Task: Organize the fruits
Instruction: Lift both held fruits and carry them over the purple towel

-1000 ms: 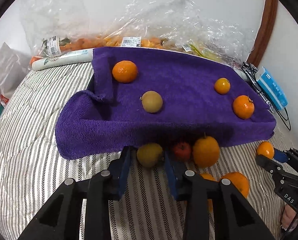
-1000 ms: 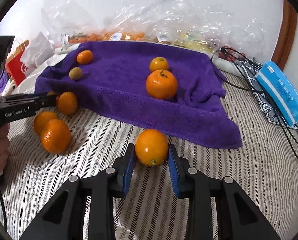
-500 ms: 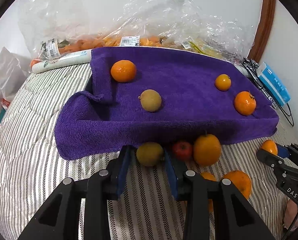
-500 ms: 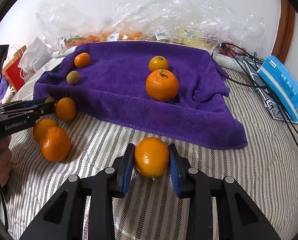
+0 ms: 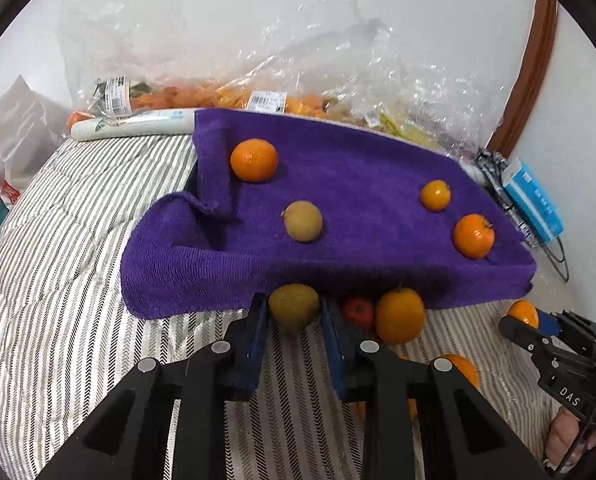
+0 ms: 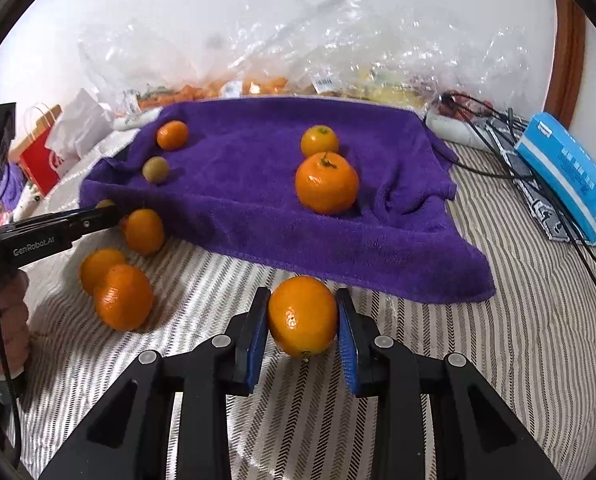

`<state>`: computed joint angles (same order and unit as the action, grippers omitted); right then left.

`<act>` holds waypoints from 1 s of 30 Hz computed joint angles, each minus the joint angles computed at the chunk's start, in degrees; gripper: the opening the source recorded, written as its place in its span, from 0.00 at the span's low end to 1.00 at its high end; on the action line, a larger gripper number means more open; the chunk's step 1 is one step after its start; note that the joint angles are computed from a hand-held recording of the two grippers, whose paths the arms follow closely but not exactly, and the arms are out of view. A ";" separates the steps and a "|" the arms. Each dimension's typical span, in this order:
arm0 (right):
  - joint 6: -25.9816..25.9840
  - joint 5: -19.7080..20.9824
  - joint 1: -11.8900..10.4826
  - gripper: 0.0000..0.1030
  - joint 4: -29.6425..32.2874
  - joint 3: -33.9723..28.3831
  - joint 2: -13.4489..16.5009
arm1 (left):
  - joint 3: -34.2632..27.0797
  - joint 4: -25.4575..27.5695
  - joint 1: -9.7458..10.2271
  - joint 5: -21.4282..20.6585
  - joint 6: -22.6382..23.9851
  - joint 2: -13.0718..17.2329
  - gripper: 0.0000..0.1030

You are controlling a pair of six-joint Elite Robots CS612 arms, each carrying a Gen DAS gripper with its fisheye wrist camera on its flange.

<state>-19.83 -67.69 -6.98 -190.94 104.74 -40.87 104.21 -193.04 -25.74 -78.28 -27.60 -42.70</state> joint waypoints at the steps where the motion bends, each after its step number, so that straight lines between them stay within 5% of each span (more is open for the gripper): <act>1: -0.16 0.51 -0.06 0.31 -0.75 0.22 -0.02 | 0.18 -0.92 0.00 -0.09 -0.08 -0.02 0.25; 12: -2.35 5.02 -0.49 0.31 -5.21 1.60 -0.13 | 1.70 -6.62 -0.32 0.57 0.34 -0.41 0.25; 30: 1.35 3.93 0.30 0.31 -9.74 2.30 -2.48 | 2.77 -7.44 -0.33 3.54 -0.27 -3.40 0.25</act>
